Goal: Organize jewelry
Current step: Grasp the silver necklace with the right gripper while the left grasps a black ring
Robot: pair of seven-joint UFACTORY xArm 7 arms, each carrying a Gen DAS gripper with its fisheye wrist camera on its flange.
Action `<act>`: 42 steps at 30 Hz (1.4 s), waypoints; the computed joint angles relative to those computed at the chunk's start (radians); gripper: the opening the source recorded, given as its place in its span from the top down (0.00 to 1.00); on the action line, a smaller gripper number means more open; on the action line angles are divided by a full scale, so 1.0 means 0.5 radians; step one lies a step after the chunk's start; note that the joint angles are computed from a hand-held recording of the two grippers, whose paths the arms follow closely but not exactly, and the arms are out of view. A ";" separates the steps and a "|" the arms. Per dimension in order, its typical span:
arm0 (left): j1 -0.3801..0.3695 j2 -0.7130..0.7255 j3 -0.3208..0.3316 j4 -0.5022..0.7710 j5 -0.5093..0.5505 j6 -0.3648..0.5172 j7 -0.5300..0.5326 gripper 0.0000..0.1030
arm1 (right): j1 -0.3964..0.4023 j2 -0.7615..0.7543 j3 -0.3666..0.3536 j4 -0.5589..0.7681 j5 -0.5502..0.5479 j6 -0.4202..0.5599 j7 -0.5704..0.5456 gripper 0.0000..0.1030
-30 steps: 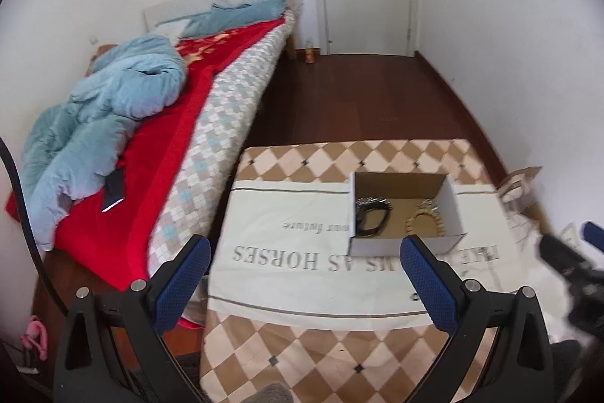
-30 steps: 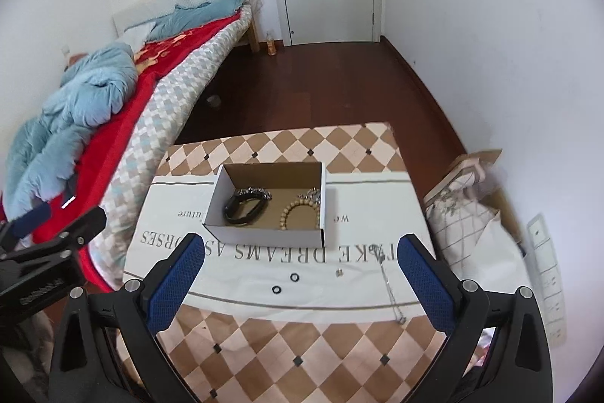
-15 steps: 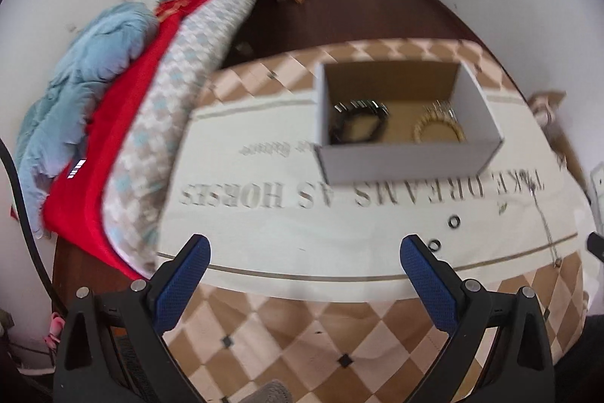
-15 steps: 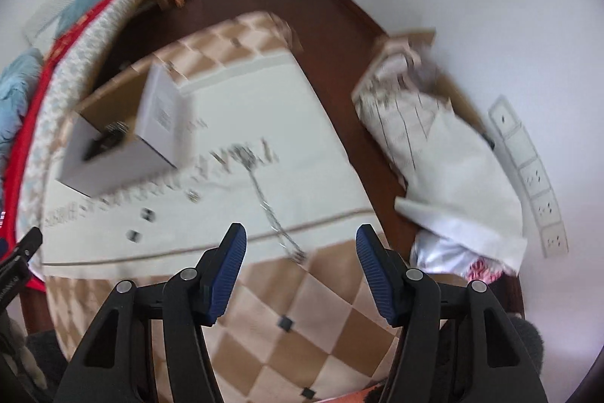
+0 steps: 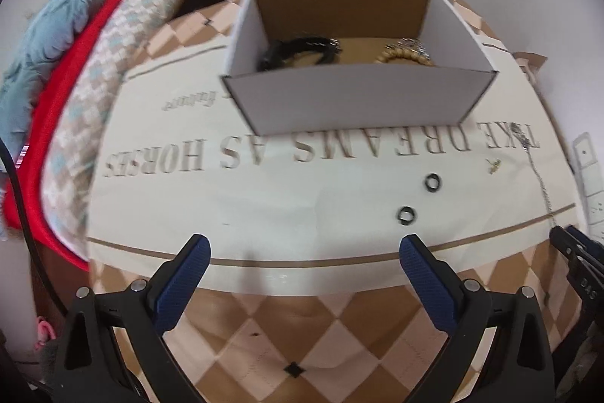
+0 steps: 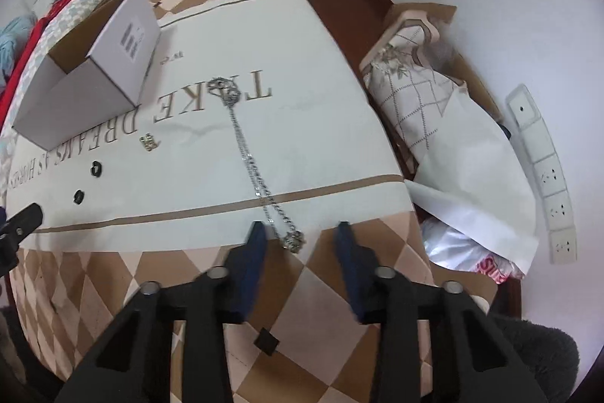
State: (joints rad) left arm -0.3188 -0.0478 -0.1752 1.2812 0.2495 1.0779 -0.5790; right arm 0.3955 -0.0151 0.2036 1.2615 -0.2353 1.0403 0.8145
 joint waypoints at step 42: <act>-0.094 0.009 -0.005 0.079 -0.195 -0.195 0.278 0.90 | -0.078 -0.217 0.019 0.048 0.189 -0.246 -0.060 0.88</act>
